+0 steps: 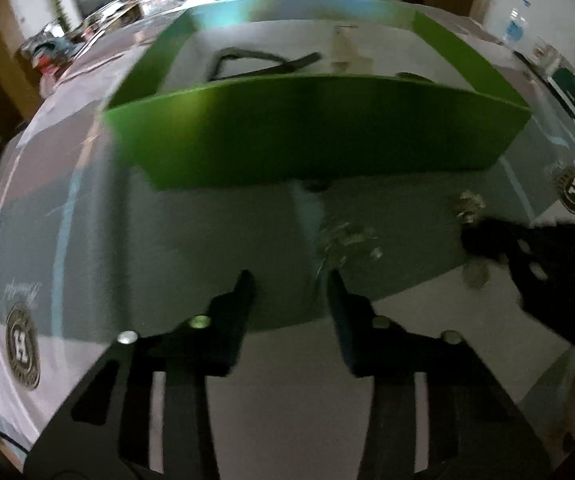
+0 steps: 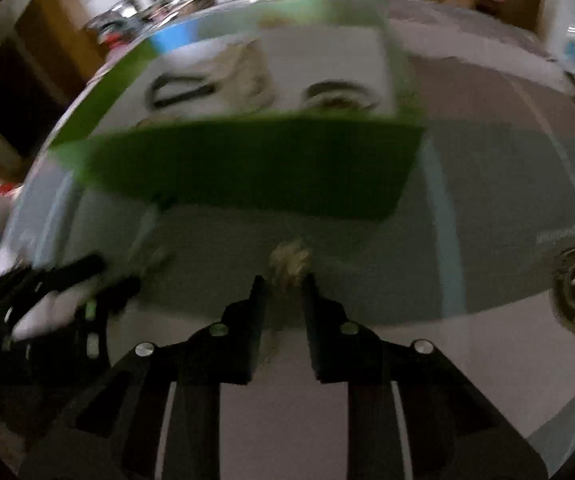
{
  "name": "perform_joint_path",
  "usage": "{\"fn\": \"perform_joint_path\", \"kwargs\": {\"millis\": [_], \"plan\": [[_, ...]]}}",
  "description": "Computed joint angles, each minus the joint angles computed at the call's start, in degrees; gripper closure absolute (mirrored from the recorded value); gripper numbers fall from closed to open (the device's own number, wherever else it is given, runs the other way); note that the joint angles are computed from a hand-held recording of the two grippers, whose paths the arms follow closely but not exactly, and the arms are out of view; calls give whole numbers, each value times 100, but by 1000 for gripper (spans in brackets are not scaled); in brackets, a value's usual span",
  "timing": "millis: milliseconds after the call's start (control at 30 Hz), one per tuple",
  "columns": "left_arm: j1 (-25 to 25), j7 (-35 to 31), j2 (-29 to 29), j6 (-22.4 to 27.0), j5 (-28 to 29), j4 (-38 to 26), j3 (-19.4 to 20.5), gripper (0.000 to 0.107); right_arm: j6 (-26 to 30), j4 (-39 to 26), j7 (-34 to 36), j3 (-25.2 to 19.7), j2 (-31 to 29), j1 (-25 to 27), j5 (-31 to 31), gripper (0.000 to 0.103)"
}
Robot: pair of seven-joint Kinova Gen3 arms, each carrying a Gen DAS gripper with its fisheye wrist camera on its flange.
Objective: Organize jewelry
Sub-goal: 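Move both open tools back down to the brooches on the cloth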
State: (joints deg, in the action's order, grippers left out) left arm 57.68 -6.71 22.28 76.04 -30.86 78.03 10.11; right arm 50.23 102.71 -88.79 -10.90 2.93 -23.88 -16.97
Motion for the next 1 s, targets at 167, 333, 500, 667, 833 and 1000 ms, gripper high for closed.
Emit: {"fn": "perform_joint_path", "kwargs": {"millis": [167,333,500,667,833,1000], "plan": [[374,945,-306,273,-482,506,33,67,-508,438,-613,-1266,-670,1200,750,81],[403,1331,-469,140,-849,714,204,48,-664,468,-1184,-1269,-595,1286,1035,81],[225,1391,-398,-197,-940,570,265,38,-842,593,-1658,-1272,-400,1361,1311,80],[79,906,102,-120,-757,-83,75,29,-873,549,-1609,-1215,-336,1324,1283,80],[275,650,396,389,-565,-397,-149,52,-1637,1007,-1029,-1145,-663,1430,821,60],[658,1175,93,810,-664,0,-183,52,-1922,1190,-684,-1076,-781,1435,564,59]]}}
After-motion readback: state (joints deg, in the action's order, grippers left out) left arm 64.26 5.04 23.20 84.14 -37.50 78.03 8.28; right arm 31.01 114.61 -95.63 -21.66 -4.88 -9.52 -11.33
